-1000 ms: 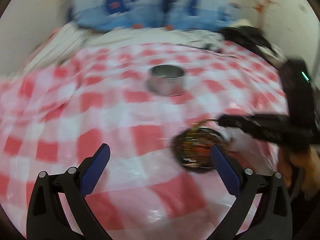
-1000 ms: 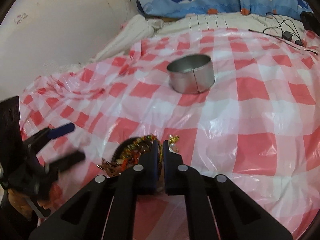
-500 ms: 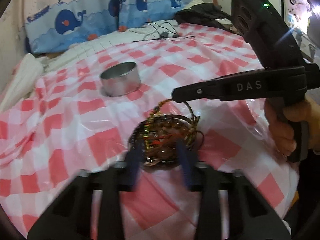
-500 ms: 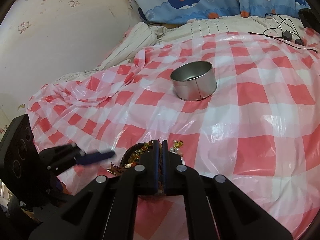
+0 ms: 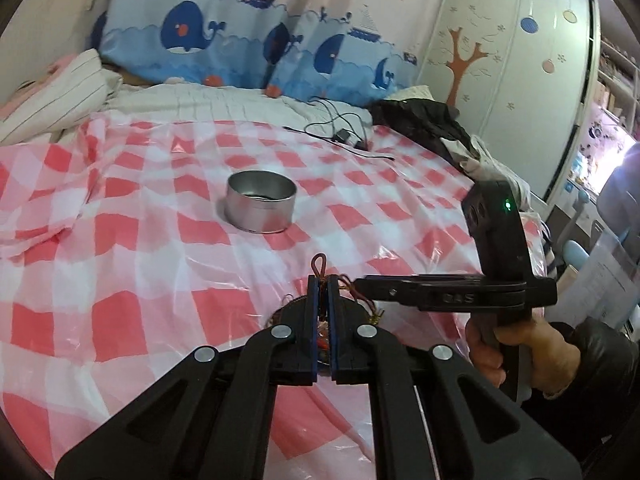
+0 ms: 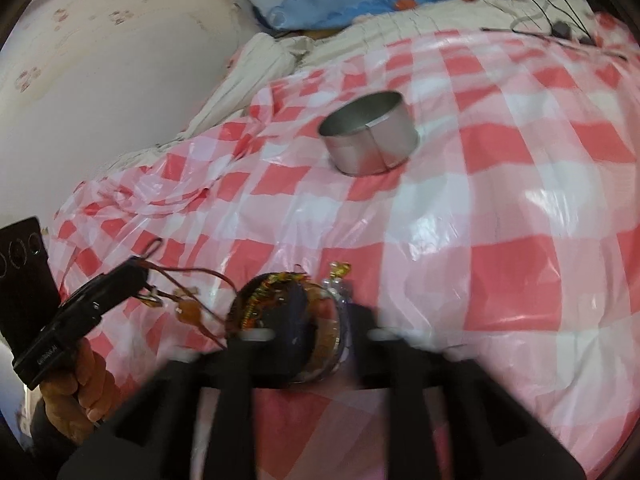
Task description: Organize jewelry
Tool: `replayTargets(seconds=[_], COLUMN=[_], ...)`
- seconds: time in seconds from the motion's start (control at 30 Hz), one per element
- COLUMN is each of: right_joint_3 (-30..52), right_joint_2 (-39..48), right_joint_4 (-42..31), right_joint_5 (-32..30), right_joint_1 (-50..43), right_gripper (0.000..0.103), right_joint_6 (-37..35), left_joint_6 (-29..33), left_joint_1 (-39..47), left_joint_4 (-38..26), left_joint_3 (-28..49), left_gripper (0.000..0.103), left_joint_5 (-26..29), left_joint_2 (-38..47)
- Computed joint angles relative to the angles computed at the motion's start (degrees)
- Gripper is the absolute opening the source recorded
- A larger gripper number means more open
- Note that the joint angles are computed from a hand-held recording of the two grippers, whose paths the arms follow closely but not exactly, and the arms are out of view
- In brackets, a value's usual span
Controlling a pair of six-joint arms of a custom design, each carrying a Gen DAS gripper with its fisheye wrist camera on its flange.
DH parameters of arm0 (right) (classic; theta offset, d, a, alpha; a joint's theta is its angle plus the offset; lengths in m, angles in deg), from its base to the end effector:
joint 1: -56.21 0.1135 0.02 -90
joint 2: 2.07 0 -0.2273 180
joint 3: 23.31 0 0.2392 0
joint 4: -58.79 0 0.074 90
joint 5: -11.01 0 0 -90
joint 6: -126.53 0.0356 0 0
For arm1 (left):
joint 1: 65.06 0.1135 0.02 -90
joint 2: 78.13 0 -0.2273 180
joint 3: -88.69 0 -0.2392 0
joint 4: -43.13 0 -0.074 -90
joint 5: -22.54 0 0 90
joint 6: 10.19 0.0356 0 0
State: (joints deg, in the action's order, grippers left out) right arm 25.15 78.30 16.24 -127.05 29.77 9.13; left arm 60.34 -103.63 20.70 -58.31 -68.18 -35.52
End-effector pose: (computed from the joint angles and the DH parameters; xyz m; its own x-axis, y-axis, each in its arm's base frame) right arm 0.2009 -0.0703 0.1169 -0.8207 0.0646 -0.5677 -0.2912 0.8075 0.5130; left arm 0.1422 -0.1128 0.1693 -0.5961 0.0491 -0.8014 0.4417 0.8536 -0.2763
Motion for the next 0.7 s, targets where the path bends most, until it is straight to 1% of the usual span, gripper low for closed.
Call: replayTargets(seconds=[0.17,0.23,0.27,0.37,0.4,0.43,0.47,0.53,0.63,0.67,0.7], right_joint_3=[1.1,2.0,2.3,2.7,2.7,2.9,2.6,1.1,-0.7,-0.9,-1.1], right_joint_2=[2.3,3.5,3.9,4.6,4.5,4.8,4.2,1.7,-0.6,-0.7,-0.8], right_joint_4=[-1.2,-2.5,-3.1,-5.0,-5.2,-6.1,-5.8,-4.2,-1.6,-1.0,-0.6], right_joint_5=[-1.0,-2.2,-2.8,-3.6,-3.6,-3.9,-4.0,-2.9,-0.8,-0.5,-0.1], right_joint_1=[0.1,-0.2,-0.3,0.5,0.9,1.3,1.6,2.3,3.1,2.9,2.9], right_gripper=[0.050,0.050,0.049,0.038,0.027,0.011,0.010,0.004,0.003,0.003,0.003], right_joint_6=[-0.6,-1.3,-1.9,-3.9,-4.1,-5.2,-4.9,-4.4,-2.8,-2.6,-2.3], left_joint_6=[-0.3,-0.9,-1.3,-1.9,-2.5,-3.0,-3.7,-5.0,-7.6,-8.8,-9.6], left_joint_1=[0.9,2.7,2.3,2.5,4.0,4.8,6.0,7.6,11.8,13.6,14.4], left_joint_4=[-0.1,0.7,0.8,1.1,1.8,2.6,3.4,5.3,8.1,8.8,8.8], left_joint_3=[0.3,-1.1,-1.4,-2.3,-3.2,-3.9,-4.7,-6.5,-9.9,-10.8,-11.1], left_gripper=[0.004,0.004,0.004,0.004,0.004,0.004,0.004,0.004,0.004,0.004,0.004], left_joint_5=[-0.1,2.6,2.4,2.3,4.5,5.8,7.8,11.4,18.9,20.9,21.6], left_joint_2=[0.0,-3.3,-4.4,-7.6,-9.6,-10.9,-12.6,-15.8,-23.7,-25.6,-26.4])
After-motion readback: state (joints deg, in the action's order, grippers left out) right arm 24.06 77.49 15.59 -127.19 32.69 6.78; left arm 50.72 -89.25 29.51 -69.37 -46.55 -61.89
